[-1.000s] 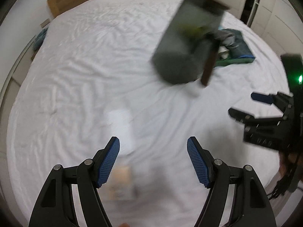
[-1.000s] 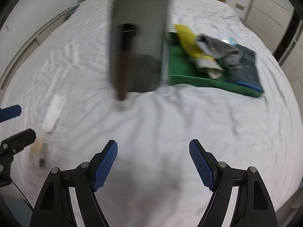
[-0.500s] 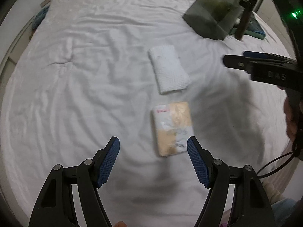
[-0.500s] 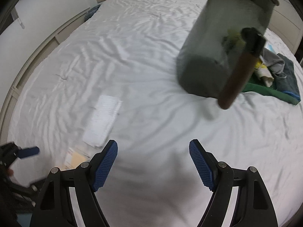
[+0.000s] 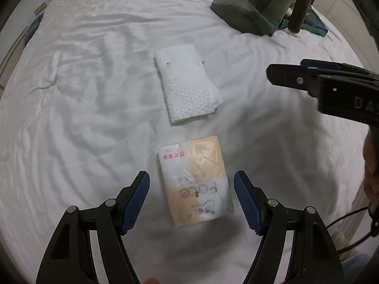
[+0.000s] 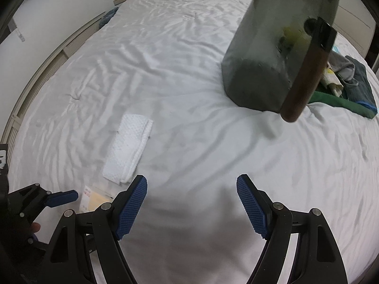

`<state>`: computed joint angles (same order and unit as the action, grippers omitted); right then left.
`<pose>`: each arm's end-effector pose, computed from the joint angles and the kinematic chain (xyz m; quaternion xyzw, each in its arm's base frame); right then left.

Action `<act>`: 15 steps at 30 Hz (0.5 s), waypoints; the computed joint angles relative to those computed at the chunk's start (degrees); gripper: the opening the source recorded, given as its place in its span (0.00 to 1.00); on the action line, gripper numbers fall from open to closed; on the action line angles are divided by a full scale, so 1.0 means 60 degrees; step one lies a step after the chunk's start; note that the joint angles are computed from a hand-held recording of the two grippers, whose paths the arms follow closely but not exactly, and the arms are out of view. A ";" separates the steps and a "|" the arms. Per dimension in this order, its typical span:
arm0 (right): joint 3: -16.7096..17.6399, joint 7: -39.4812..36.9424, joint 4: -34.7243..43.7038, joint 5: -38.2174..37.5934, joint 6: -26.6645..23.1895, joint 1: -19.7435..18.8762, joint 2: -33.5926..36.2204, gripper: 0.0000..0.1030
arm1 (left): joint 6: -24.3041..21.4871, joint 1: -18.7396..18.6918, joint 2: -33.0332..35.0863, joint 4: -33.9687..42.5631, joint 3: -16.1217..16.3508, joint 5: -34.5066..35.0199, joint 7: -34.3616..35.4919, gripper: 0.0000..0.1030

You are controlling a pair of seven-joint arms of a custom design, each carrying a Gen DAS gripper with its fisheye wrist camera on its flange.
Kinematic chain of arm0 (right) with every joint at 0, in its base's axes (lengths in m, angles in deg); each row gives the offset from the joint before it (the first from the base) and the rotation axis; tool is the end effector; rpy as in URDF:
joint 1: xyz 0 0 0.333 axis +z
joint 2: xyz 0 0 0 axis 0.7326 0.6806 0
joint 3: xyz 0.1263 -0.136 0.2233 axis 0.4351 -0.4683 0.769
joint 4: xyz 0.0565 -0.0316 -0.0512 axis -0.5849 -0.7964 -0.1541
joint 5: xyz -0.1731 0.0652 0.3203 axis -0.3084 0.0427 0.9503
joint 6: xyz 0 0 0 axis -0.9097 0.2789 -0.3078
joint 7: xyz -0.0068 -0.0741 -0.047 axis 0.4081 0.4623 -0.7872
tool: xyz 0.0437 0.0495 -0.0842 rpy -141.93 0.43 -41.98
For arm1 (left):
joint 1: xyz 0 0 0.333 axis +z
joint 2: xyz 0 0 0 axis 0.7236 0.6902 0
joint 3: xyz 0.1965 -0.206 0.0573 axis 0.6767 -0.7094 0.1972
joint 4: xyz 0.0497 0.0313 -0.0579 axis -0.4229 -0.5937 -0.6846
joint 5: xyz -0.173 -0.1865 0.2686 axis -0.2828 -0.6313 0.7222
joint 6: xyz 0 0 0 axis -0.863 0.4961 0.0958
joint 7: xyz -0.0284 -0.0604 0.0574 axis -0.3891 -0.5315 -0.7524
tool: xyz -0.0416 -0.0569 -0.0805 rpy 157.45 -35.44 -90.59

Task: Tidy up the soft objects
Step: 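Grasp the tissue pack with the left tool while the right tool grasps the white mesh cloth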

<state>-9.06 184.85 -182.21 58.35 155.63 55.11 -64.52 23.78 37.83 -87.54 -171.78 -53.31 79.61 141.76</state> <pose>0.4342 0.0969 0.5661 -0.5724 0.7920 -0.1628 0.1364 0.4833 -0.1721 0.5877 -0.3620 0.9237 -0.1209 0.0349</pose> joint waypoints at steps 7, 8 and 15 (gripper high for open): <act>0.0013 -0.0052 -0.0072 -0.0010 -0.0047 0.0041 0.0013 0.76 | 0.0273 0.0024 0.0101 -0.0207 -0.0011 0.0227 -0.0198 0.58; 0.0002 -0.0068 -0.0082 0.0013 -0.0045 0.0052 0.0001 0.76 | 0.0304 0.0055 0.0056 -0.0272 0.0019 0.0258 -0.0164 0.58; -0.0058 -0.0214 0.0031 0.0406 0.0446 0.0238 0.0407 0.76 | 0.0405 0.0263 0.0013 -0.0315 0.0158 0.0383 -0.0175 0.56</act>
